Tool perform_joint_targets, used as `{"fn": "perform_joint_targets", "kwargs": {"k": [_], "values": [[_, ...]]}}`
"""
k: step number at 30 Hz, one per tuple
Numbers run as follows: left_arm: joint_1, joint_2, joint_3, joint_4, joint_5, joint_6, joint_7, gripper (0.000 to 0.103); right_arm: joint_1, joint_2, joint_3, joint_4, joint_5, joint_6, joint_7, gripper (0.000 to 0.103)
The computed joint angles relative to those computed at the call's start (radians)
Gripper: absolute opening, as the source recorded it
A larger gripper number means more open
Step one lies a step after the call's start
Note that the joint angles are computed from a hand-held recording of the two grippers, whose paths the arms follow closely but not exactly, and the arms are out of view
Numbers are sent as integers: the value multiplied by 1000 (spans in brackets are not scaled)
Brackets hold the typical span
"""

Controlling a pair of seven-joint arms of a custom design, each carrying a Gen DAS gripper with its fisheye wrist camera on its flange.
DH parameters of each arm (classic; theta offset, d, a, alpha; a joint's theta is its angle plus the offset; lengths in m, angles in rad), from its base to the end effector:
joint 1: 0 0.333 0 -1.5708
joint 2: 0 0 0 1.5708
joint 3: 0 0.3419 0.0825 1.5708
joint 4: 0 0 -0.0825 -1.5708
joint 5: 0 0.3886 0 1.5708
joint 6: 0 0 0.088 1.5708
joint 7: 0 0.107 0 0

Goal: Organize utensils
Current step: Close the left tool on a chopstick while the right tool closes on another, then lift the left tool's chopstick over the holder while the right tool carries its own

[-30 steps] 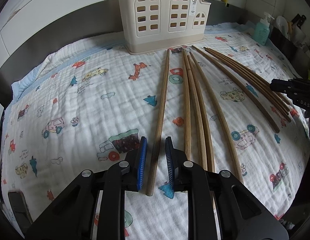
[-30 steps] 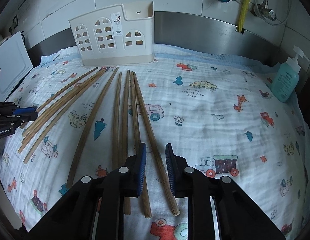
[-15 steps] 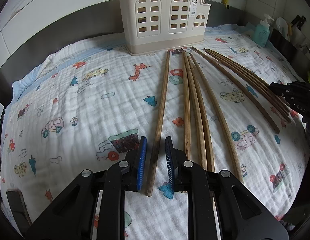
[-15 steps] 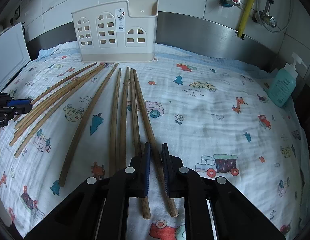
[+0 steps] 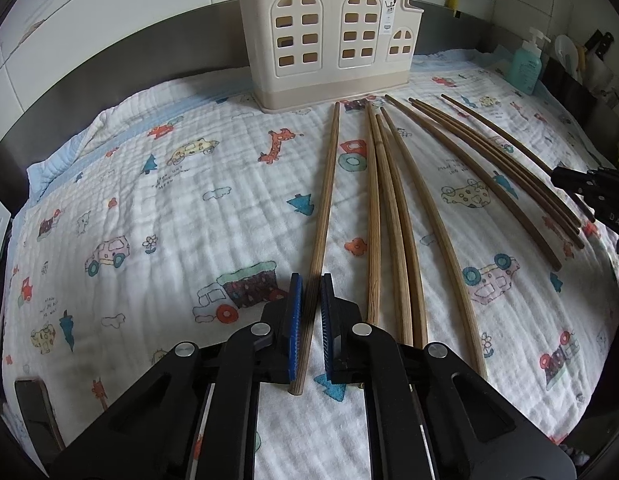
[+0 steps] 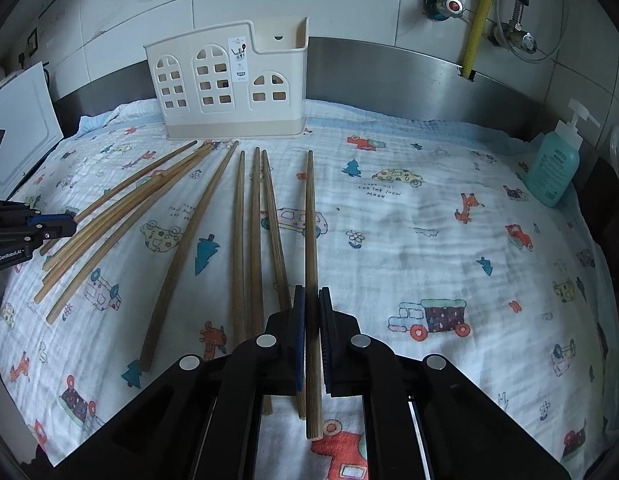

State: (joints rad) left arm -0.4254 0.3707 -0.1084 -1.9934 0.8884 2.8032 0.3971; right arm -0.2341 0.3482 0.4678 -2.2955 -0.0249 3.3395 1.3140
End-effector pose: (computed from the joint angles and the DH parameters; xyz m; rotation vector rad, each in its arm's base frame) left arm 0.5390 -0.3559 0.3337 -1.7698 2.0080 -0.6099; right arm 0.5754 0.1271 0.3196 -2.0861 1.3337 -0.5586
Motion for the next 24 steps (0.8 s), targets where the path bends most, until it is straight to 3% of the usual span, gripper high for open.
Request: {"fn": "perform_joint_targets", "kwargs": {"k": [5,13,18,24], "values": [[-3,-6,10,-7,9,17,-29,7,-107,-23,99,-39,-56,41,67,6],[-15,-66,34,-46,154,57,-210,5,-275,-64,234,-91,-240,97,244,6],[0,-100,24,-57,253,71,-315,5,-325,-97,264,-103,-352,140,363,6],[22,-136,-1,-59,365,67,-423,5,-304,-125,239,-83,-451,164,470,6]]}}
